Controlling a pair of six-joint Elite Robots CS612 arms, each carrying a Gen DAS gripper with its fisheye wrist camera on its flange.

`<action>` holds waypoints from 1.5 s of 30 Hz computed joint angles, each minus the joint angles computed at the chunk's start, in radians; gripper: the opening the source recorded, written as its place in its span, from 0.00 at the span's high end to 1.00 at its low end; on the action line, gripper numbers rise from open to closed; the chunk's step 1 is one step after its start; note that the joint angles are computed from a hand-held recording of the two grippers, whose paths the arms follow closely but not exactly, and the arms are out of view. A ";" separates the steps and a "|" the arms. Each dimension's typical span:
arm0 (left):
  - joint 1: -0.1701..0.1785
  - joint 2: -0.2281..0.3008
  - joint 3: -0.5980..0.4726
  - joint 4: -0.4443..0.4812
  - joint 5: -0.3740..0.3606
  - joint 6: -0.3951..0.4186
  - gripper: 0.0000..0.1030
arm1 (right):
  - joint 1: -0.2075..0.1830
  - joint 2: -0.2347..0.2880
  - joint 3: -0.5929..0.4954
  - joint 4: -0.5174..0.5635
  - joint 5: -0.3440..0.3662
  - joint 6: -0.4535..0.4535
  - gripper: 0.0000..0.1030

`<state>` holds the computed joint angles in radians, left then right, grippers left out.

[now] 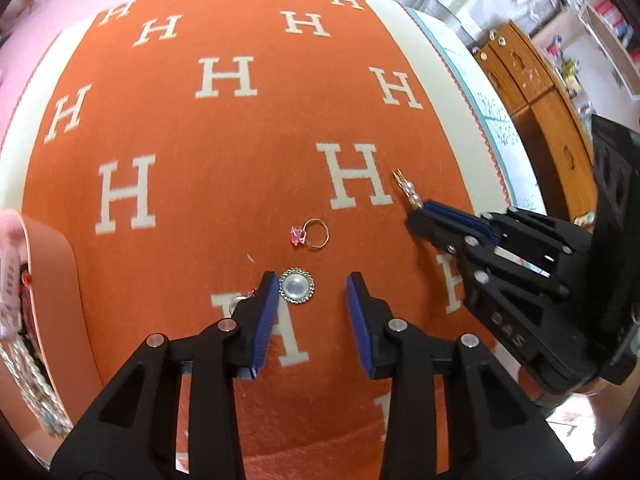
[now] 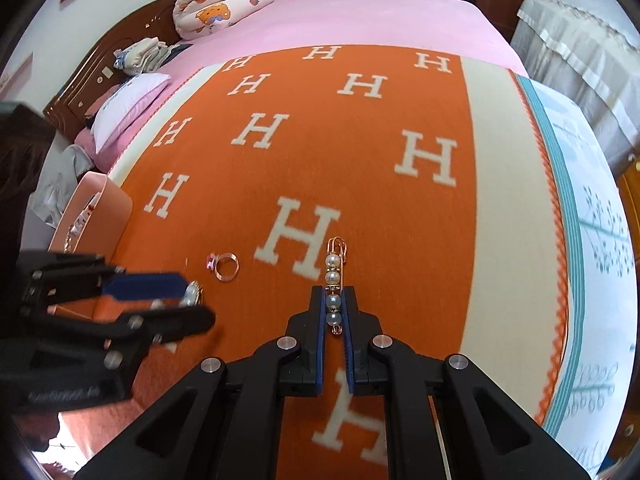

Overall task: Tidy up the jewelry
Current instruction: 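Grasp the pearl pendant ring with the left tool while the right tool holds the pin, then carry the pin and pendant ring into the pink box and open both tools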

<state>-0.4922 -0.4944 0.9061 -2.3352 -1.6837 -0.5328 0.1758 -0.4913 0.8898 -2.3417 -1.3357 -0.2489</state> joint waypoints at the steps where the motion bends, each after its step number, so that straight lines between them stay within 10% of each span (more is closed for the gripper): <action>1: -0.001 0.001 -0.003 0.006 0.007 0.015 0.71 | -0.002 -0.008 0.016 -0.007 0.003 0.006 0.93; 11: -0.026 0.019 -0.056 0.099 0.133 0.168 0.84 | -0.015 -0.059 0.114 -0.045 0.035 0.049 0.93; 20: -0.026 0.004 -0.021 0.068 0.132 0.127 0.86 | -0.023 -0.087 0.159 -0.067 0.059 0.070 0.93; 45: 0.014 -0.333 0.468 -0.141 0.304 -0.188 0.85 | 0.085 -0.155 0.151 0.057 0.281 -0.123 0.93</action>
<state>-0.4786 -0.8274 1.3744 -2.4761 -1.3798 -0.7211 0.2606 -0.6466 1.0404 -2.2849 -1.0547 -0.3715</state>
